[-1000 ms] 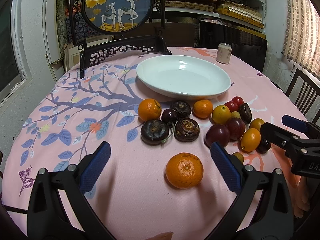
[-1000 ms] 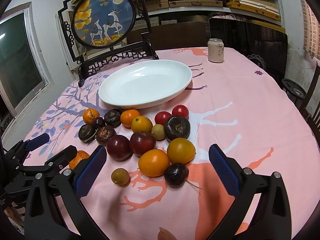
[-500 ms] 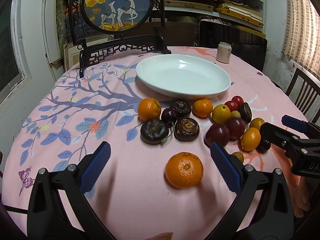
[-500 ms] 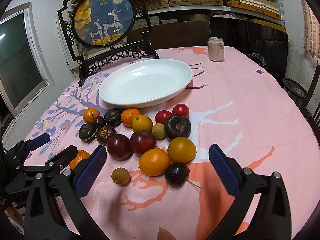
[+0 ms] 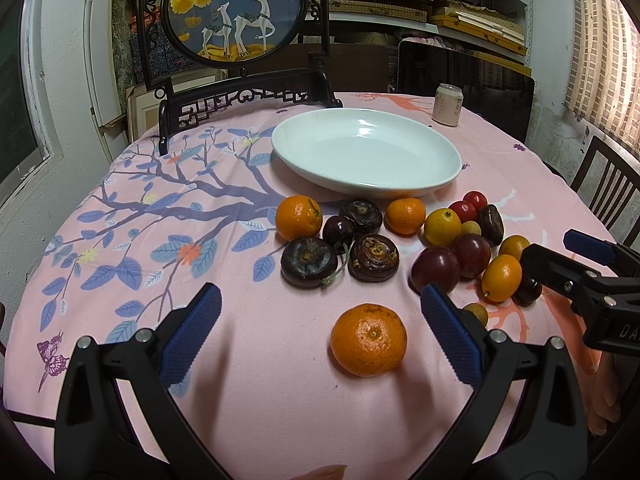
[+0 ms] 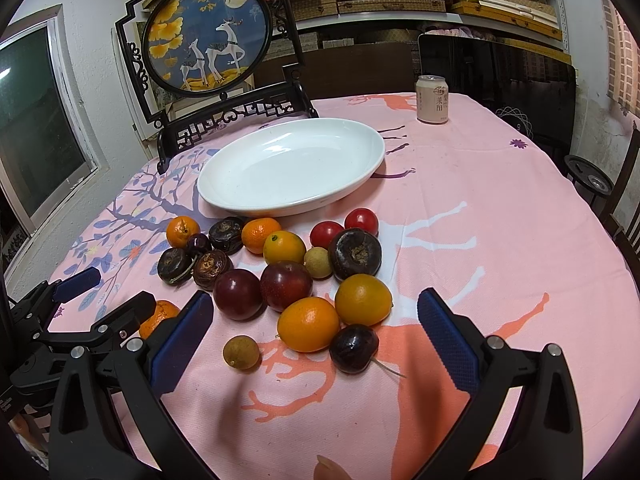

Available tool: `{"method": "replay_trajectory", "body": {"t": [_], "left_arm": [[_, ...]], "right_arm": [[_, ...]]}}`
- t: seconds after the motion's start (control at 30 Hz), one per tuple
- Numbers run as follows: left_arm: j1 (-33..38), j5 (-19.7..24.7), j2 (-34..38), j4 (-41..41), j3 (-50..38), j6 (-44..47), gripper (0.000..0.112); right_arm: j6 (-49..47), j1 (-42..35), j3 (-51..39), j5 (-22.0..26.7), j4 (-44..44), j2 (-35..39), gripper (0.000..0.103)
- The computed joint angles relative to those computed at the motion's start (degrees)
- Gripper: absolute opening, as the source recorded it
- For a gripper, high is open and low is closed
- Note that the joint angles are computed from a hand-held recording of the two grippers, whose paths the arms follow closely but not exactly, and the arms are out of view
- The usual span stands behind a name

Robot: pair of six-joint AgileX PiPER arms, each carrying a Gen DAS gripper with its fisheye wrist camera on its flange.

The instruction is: Organize fruits

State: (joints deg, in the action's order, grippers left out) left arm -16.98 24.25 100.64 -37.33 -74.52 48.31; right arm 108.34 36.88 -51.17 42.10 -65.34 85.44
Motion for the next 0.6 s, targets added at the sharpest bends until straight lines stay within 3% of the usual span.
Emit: {"method": "replay_trajectory", "body": {"t": [0.6], "left_arm": [[0.01, 0.14, 0.05, 0.26, -0.11, -0.21, 0.101]], "right_arm": [[-0.13, 0.05, -0.08, 0.03, 0.16, -0.06, 0.102]]}}
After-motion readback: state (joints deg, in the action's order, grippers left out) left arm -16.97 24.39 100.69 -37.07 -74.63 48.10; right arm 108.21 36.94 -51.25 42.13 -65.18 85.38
